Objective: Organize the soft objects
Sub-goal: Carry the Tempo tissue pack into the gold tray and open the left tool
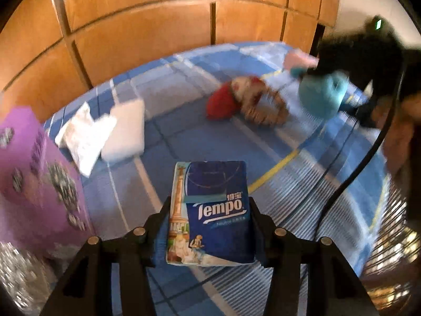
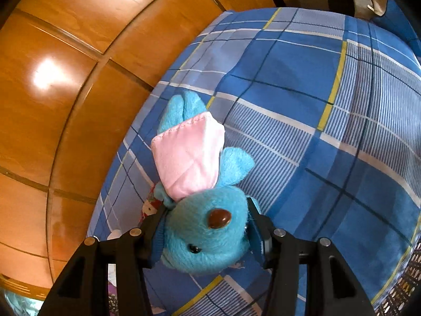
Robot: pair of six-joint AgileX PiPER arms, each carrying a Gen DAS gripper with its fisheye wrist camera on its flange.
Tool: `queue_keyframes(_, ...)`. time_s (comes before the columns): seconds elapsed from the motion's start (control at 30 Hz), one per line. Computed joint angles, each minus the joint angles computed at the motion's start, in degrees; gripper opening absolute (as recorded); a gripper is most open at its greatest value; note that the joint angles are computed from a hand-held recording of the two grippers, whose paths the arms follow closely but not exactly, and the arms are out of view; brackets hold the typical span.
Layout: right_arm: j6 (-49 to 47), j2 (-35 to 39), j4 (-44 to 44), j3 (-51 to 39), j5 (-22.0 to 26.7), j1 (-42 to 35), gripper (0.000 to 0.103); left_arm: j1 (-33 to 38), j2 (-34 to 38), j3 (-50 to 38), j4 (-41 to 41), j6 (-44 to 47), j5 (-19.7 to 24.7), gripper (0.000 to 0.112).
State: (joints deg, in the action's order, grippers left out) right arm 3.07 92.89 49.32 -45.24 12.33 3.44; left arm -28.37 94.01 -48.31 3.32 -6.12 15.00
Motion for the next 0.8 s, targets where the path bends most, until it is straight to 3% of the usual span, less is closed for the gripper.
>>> queue_keyframes(0.17,1.08,0.83,-1.40,-0.55,0.37,0.02,0.053,2.37,-0.29,-12.41,-5.79,5.83,9.10,0.052)
queue_keyframes(0.27,0.36,1.58,-0.98,-1.12,1.04,0.22,0.053,7.16,1.50,-24.16,-10.53,8.36,17.23,0.052)
queue_keyframes(0.37,0.15,2.06,-1.24,-1.63,1.56,0.38,0.053,11.96,2.98,-33.06,-10.35,7.62,22.56,0.052)
queue_keyframes(0.57,0.24,2.56,-2.00,-2.26,1.86,0.69,0.053,24.03,1.13,-36.90,-8.32,7.72,25.27,0.052)
queue_keyframes(0.8,2.31,2.18,-4.51,-2.18,1.56,1.12,0.053,46.34,-6.95,-24.42,-17.34,19.48,21.58,0.052)
